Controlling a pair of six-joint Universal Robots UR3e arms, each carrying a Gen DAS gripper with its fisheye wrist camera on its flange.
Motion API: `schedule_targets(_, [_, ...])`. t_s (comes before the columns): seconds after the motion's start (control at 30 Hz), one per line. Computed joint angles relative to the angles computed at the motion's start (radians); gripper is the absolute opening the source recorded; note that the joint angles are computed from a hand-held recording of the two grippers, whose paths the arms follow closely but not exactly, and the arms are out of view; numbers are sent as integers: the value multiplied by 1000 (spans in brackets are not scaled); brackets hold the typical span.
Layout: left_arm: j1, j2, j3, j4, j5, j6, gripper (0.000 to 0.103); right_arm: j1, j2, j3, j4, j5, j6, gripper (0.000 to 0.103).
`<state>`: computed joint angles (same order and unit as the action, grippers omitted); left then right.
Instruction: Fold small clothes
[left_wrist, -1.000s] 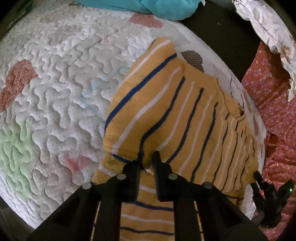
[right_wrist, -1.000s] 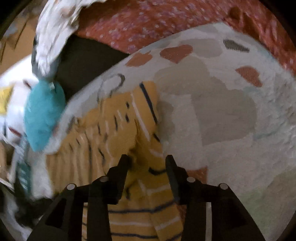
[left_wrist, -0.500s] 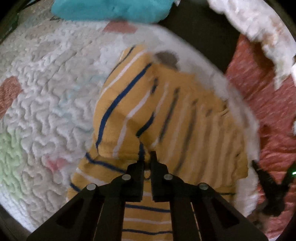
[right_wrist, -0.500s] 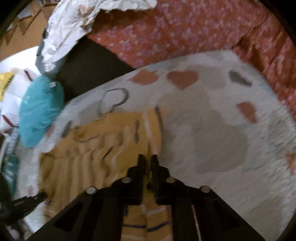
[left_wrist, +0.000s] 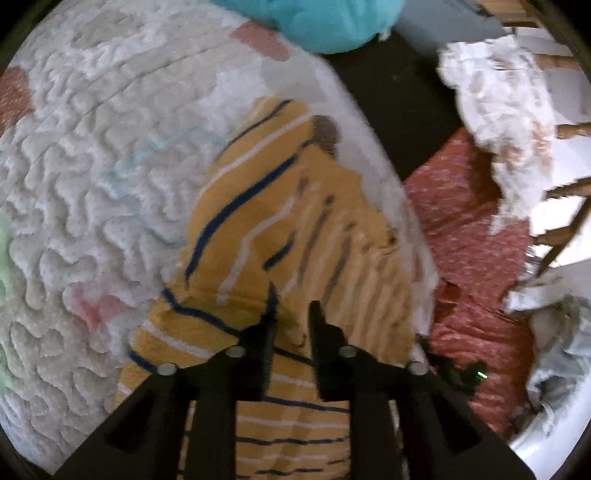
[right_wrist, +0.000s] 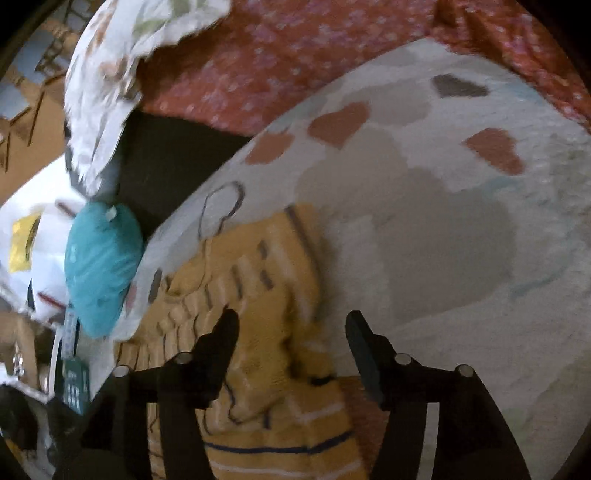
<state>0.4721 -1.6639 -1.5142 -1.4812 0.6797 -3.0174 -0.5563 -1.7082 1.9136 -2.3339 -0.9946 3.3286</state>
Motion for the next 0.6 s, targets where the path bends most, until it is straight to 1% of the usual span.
schedule_targets(0.03, [15, 12, 1, -34, -29, 44, 32, 28, 31, -18, 11, -13, -9, 69])
schedule_targets(0.07, [27, 24, 2, -61, -53, 80, 36, 61, 60, -41, 34, -46, -21, 68])
schedule_targets(0.1, [13, 20, 6, -48, -64, 76, 40, 85, 82, -58, 52, -77, -34, 39])
schedule_targets(0.13, [15, 20, 20, -81, -69, 108, 44, 111, 98, -71, 60, -117, -42, 26])
schedule_targets(0.17, [12, 21, 29, -96, -60, 122, 44, 112, 93, -70, 58, -123, -44, 22])
schedule_targets(0.2, [-8, 2, 42, -62, -50, 87, 44, 107, 86, -75, 67, -126, -44, 17])
schedule_targets(0.27, [-20, -13, 59, -60, -52, 76, 44, 117, 73, -107, 85, -182, -61, 14])
schedule_targets(0.33, [-29, -25, 71, -65, -91, 90, 44, 114, 62, -118, 81, -218, -61, 14])
schedule_targets(0.37, [-51, -48, 83, -41, -121, 84, 44, 109, 61, -120, 84, -224, -61, 13])
schedule_targets(0.4, [-51, -58, 111, -99, -168, 148, 45, 107, 60, -121, 87, -237, -62, 9])
schedule_targets(0.43, [-50, -52, 115, -100, -181, 166, 48, 109, 58, -121, 85, -272, -64, 6])
schedule_targets(0.47, [-61, -44, 106, -18, -157, 115, 50, 118, 66, -127, 78, -307, -67, 6])
schedule_targets(0.5, [-91, -47, 101, 122, -69, 4, 52, 117, 66, -124, 77, -321, -70, 6])
schedule_targets(0.53, [-136, -71, 126, 214, 58, -92, 52, 115, 66, -123, 77, -322, -73, 6])
schedule_targets(0.57, [-178, -105, 161, 247, 168, -151, 52, 116, 65, -118, 71, -326, -82, 6])
schedule_targets(0.6, [-205, -134, 189, 243, 235, -179, 52, 124, 67, -117, 65, -337, -87, 7])
